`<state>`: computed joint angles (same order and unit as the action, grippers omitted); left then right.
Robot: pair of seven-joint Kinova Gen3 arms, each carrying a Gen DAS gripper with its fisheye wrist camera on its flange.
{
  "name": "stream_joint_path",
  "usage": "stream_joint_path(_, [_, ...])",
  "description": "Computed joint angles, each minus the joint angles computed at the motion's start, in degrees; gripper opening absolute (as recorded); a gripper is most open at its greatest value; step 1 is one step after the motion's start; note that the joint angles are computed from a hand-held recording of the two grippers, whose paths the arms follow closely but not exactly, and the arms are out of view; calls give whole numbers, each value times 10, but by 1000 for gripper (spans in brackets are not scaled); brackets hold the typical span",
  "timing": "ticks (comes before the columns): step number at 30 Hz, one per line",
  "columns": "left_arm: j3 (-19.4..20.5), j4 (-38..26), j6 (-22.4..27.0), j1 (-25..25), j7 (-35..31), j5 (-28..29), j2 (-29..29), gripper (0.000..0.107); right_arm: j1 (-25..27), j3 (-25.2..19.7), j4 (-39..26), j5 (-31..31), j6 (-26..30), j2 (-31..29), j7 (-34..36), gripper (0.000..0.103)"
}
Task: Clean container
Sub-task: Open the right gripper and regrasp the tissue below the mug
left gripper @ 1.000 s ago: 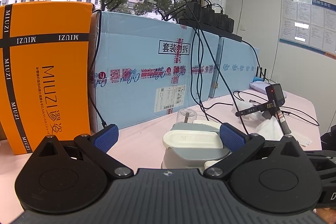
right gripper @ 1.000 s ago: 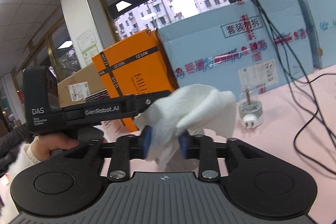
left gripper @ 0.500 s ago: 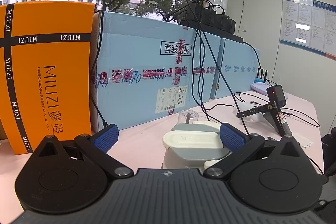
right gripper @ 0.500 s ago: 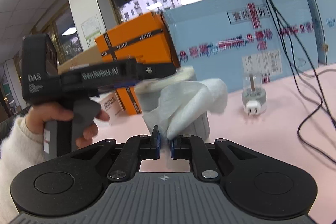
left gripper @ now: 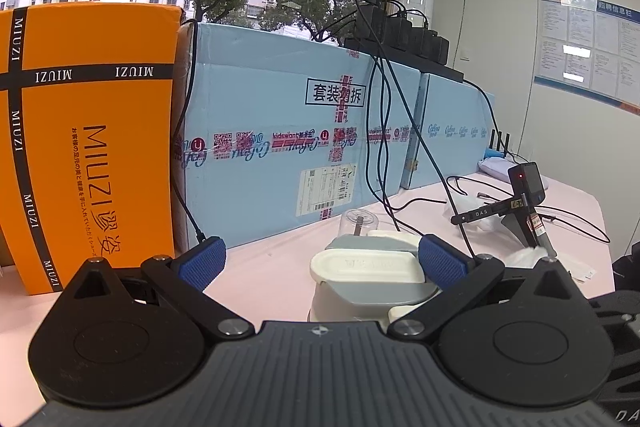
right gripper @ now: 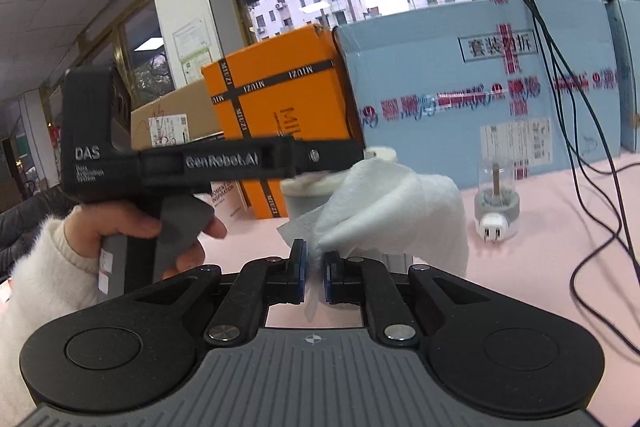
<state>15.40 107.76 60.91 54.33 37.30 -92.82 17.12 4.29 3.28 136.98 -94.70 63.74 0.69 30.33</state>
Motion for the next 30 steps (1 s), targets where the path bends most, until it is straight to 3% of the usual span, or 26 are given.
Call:
stream_joint_path(3, [0, -1, 2, 0, 2, 1, 1, 103, -2, -1, -5, 3, -1, -5, -2, 12])
stream_joint_path(6, [0, 2, -6, -3, 3, -2, -2, 103, -1, 0, -8, 9, 4, -4, 1, 21])
stream_joint_path(8, [1, 3, -9, -4, 3, -3, -3, 103, 1, 2, -3, 5, 5, -9, 13, 44])
stream_joint_path(10, [1, 0, -2, -2, 0, -1, 0, 103, 2, 3, -4, 6, 7, -9, 19, 44])
stream_joint_path(12, [1, 3, -7, -3, 2, -2, -3, 103, 6, 6, -14, 19, 23, 1, 10, 35])
stream_joint_path(14, [2, 4, -9, -4, 3, -4, -3, 103, 9, 8, -25, 34, 32, 12, -6, 8])
stream_joint_path(19, [2, 4, -9, -4, 2, -4, -4, 103, 19, 8, -53, 105, 49, 39, -64, 5])
stream_joint_path(22, [3, 6, -10, -4, 4, -5, -5, 103, 13, -1, -55, 138, 4, 31, -73, 6])
stream_joint_path(24, [3, 7, -10, -5, 4, -5, -5, 103, 4, -8, -63, 175, -31, 26, -91, 11])
stream_joint_path(26, [4, 7, -9, -5, 5, -5, -6, 103, -6, -14, -72, 219, -64, 19, -128, 37])
stream_joint_path(30, [4, 7, -9, -5, 6, -6, -5, 103, -1, -8, -77, 283, -53, 8, -139, 43])
